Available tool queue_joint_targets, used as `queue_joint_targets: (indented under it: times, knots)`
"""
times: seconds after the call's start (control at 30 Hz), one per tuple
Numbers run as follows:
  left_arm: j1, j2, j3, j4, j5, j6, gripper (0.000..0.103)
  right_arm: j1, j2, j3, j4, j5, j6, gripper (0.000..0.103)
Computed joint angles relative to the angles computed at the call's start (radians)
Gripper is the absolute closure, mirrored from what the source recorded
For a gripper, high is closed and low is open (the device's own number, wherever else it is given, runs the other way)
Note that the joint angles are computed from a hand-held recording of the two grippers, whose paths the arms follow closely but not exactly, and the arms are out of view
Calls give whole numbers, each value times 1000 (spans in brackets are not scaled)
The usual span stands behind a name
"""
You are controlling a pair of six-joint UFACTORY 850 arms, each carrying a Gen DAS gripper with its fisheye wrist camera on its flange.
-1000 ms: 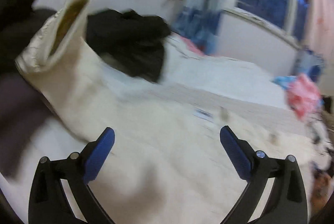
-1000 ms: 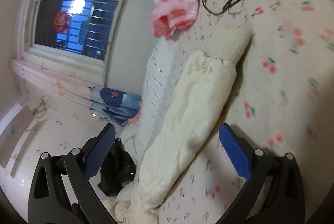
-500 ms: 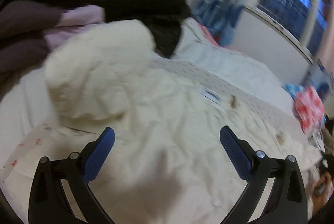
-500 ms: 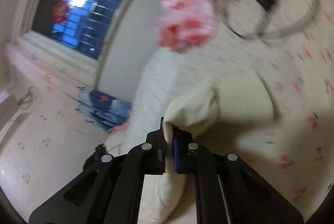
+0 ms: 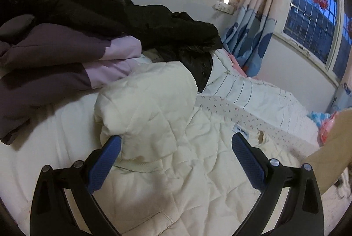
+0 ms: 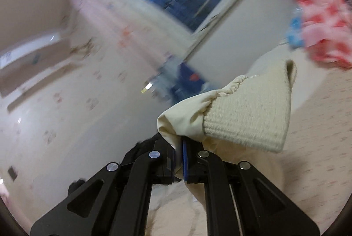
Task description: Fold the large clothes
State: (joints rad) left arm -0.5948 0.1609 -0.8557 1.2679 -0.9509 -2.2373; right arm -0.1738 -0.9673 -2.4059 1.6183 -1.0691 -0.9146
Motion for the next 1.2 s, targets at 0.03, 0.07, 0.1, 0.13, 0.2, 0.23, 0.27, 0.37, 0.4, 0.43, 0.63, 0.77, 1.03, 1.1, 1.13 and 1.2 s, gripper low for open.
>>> queue_joint_targets:
  times: [0.03,0.07,0.1,0.13,0.2,0.23,0.27,0.37,0.4,0.43,0.63,0.77,1.03,1.1,1.13,1.2]
  knots:
    - [4,15,6,-1,4,-2,7,28,14,16,-7,-7,-15,97]
    - [6,26,10,-1,6,-2,7,49,28,33,-12,-11,-26,97]
    - [9,34,14,0,5,-4,7,80,51,70,-21,-13,-48,97]
    - [11,46,19,-1,-1,-9,7,107,68,100,-31,-13,-66,97]
    - [18,68,27,-3,-2,-7,7,168,85,146,-57,-13,-87,97]
    - [19,79,31,-2,-8,-5,7,194,94,175,-69,-11,-99,97]
    - [20,87,33,-1,-14,-3,7,230,99,203,-95,-6,-109,97]
    - [29,127,52,3,-21,-14,7,316,120,312,-165,32,-157,97]
    - [34,143,61,4,-19,-24,7,338,124,342,-188,44,-163,97]
    - [36,151,65,3,-21,-31,7,366,125,375,-224,68,-171,97]
    - [69,198,95,-17,-5,-44,7,453,24,379,-431,64,-39,79]
    - [87,206,102,-32,14,-32,7,455,24,387,-392,-44,-76,43]
    - [94,192,96,-37,40,-20,7,424,63,422,-140,78,-107,27]
    - [96,189,93,-40,45,-13,7,448,-27,274,-297,8,36,25]
    - [97,189,93,-39,47,-16,7,466,-58,212,-389,-26,78,24]
    - [102,191,96,-39,56,-19,7,512,-91,136,-534,-75,101,21]
